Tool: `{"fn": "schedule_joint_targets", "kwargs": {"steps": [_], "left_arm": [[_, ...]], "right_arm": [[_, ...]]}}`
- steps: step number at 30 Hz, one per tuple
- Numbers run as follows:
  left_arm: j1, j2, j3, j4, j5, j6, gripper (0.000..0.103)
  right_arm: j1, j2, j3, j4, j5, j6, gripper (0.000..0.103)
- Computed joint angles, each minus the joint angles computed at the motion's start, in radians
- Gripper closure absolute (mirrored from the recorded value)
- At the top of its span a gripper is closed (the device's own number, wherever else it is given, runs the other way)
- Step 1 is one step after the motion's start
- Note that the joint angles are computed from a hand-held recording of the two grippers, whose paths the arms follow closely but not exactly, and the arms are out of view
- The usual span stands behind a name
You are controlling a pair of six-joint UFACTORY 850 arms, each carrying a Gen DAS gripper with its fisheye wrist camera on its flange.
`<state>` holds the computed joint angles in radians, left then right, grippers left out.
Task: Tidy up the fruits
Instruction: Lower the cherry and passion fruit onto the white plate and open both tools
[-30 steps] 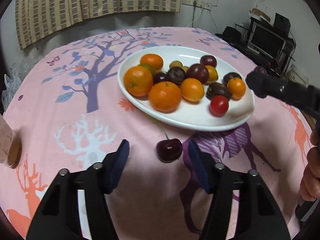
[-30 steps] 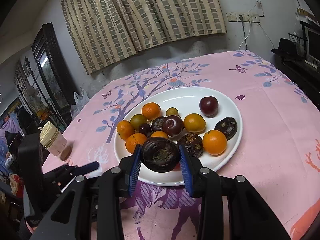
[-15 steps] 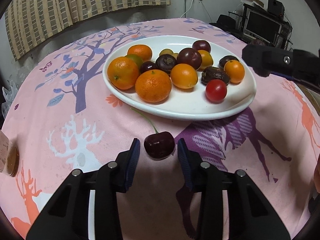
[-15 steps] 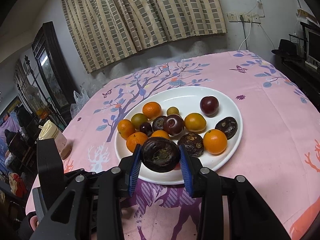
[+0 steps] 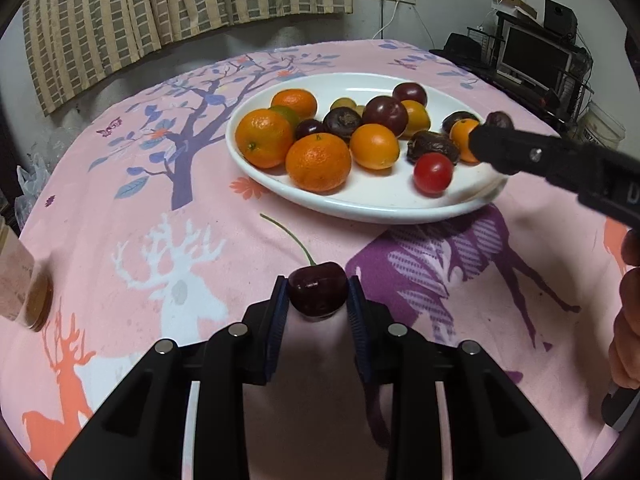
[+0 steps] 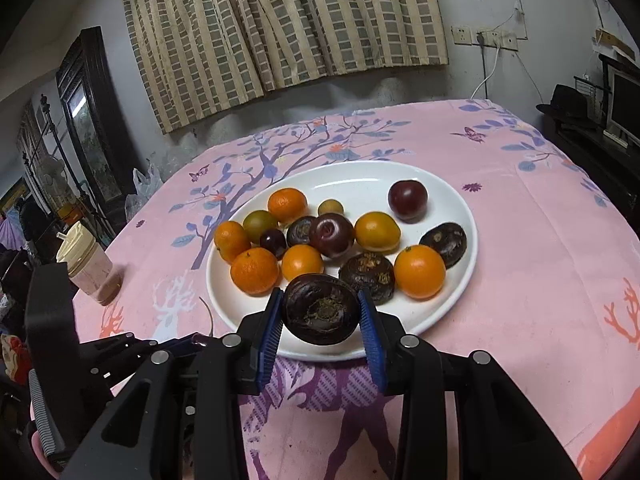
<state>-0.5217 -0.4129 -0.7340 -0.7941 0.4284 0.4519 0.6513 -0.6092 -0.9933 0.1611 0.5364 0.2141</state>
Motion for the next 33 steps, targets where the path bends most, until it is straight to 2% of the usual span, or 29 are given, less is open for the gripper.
{"fn": "schedule_joint_targets", "kwargs": {"steps": [5,9,13,18,26,33], "left_arm": [[-0.008,0.083,0.049,0.075,0.067,-0.087,0.073],[0.031,0.117,0.019,0.173,0.063,-0.191,0.074],[0.078,0.078,-0.081,0.247,0.024,-0.262,0.074],[0.103,-0.027,-0.231,0.245,-0.033,-0.261,0.074],[0.139,-0.179,-0.427,0.101,-0.132,-0.12,0.074],[0.156,-0.266,-0.521,-0.045,-0.185,0.035,0.074]], "right_arm": [[0.017,0.036,0.059,-0.026,0.086,0.009,0.065],[0.032,0.052,0.07,0.127,0.19,-0.13,0.065],[0.002,0.035,0.017,0.168,0.179,-0.148,0.065],[-0.035,-0.04,-0.126,0.228,0.089,-0.229,0.065],[-0.079,-0.187,-0.376,0.302,-0.124,-0.337,0.065],[-0.077,-0.259,-0.506,0.669,-0.246,-0.731,0.065]]}}
